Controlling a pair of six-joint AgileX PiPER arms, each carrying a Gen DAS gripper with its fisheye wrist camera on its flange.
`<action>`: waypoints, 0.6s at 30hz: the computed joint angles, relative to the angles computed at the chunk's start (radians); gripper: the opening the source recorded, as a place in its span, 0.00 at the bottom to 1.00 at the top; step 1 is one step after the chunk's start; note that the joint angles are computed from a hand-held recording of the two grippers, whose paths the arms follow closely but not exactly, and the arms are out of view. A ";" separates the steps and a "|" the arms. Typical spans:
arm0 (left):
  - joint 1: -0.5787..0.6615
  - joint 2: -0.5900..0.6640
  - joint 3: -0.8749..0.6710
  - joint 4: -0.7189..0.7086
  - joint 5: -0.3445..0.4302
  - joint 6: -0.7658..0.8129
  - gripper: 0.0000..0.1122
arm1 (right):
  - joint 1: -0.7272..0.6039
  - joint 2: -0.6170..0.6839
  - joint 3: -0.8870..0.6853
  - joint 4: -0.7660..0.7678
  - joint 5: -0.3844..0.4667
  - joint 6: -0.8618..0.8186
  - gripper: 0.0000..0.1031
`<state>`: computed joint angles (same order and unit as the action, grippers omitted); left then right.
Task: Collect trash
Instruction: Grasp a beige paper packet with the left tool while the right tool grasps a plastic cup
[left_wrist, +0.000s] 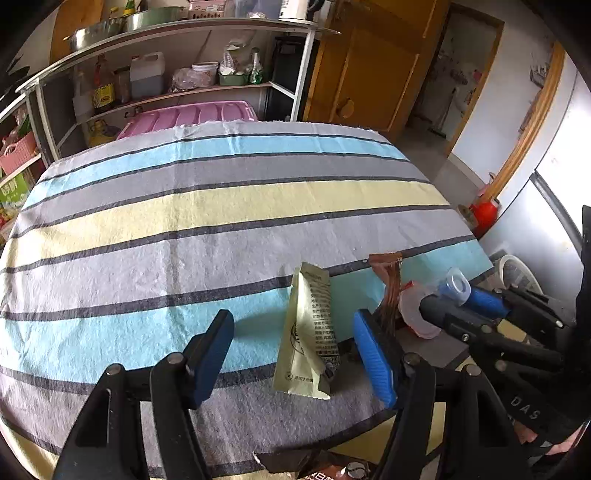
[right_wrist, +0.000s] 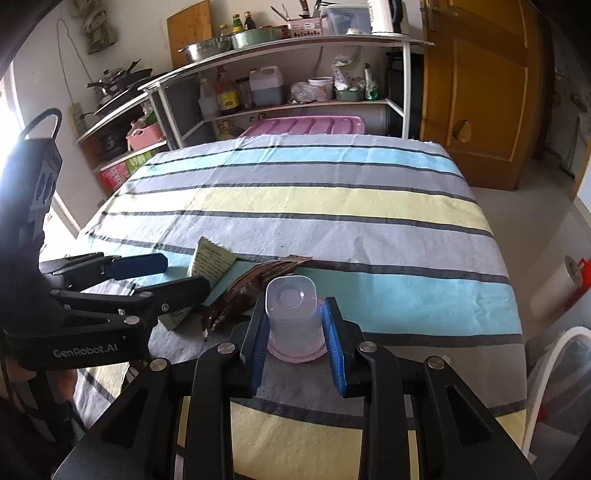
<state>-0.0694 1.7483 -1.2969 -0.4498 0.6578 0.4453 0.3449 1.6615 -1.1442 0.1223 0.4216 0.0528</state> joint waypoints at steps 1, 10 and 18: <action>-0.004 0.002 -0.002 0.007 0.000 -0.006 0.55 | -0.002 -0.002 0.002 -0.001 -0.002 0.003 0.29; -0.032 0.008 -0.015 0.081 -0.014 -0.066 0.32 | -0.011 -0.020 0.019 -0.007 -0.007 0.031 0.29; -0.038 -0.005 -0.009 0.120 -0.026 -0.095 0.26 | -0.020 -0.046 0.044 0.004 -0.019 0.036 0.29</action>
